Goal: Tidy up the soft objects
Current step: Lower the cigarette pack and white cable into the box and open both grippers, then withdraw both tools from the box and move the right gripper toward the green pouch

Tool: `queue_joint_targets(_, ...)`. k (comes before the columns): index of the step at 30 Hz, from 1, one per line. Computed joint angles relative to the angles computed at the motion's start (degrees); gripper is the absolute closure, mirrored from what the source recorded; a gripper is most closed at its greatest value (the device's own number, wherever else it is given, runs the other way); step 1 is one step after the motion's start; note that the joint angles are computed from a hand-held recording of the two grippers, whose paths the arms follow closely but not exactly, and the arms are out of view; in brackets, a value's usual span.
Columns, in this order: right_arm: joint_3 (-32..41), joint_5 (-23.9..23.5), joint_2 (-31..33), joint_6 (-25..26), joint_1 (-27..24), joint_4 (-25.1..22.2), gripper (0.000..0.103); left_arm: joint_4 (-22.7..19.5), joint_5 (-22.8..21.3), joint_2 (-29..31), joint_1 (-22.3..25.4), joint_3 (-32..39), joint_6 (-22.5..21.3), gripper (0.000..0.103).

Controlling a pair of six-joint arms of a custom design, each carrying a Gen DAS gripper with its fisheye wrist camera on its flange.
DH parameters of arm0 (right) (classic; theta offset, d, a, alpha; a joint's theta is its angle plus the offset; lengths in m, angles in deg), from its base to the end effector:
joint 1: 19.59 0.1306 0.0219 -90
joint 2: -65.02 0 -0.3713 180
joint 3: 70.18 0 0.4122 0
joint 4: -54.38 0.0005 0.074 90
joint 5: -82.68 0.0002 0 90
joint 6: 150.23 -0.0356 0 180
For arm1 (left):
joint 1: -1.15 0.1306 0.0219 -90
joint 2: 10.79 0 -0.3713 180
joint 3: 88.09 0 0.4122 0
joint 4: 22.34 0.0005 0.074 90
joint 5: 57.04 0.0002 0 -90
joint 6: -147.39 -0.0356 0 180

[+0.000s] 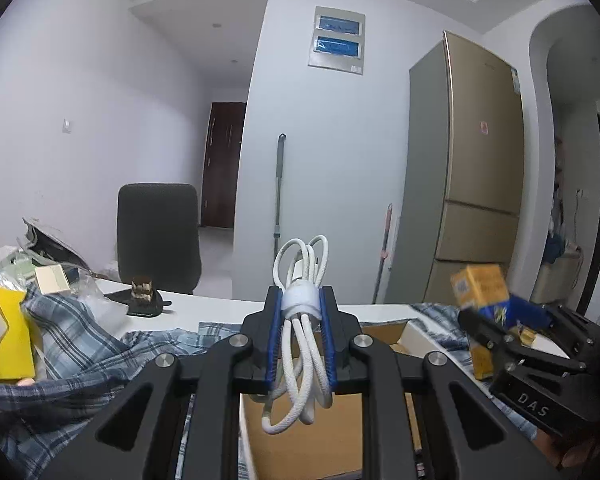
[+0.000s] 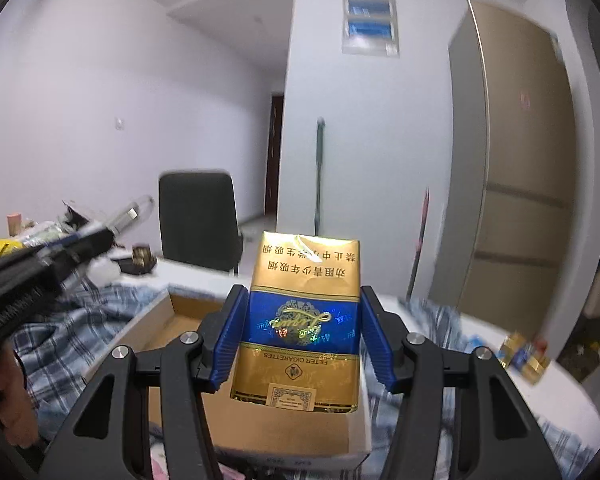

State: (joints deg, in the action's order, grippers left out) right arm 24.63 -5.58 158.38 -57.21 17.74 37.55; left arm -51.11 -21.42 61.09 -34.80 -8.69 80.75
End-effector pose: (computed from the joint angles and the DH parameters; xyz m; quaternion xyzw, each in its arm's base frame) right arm 0.4473 0.3391 0.4824 -0.2656 0.7497 0.1672 0.5827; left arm 0.3432 -0.2137 0.5029 -0.1759 0.7580 0.0793 0.6230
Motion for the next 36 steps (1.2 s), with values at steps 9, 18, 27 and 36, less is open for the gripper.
queue_joint_targets(9, 2.4, -0.4, 2.4, -1.9, -1.0, -5.1, 0.048, -5.4, 2.8, -0.9, 2.1, -0.8, 4.9, 0.084)
queue_joint_targets(18, 4.8, -1.4, 4.2, -0.8, -0.8, -10.5, 0.048, -6.4, 3.7, 1.0, 0.8, 0.1, 2.9, 0.084)
queue_joint_targets(27, 5.5, -1.0, 4.7, -0.3, -0.6, -11.5, 0.045, -8.6, 6.5, 1.4, 1.9, 0.6, 5.6, 0.084)
queue_joint_targets(36, 5.7, -0.6, 4.7, -0.3, -0.6, -11.6, 0.037, -4.9, 0.6, 0.4, 0.0, -0.6, 4.1, 0.013)
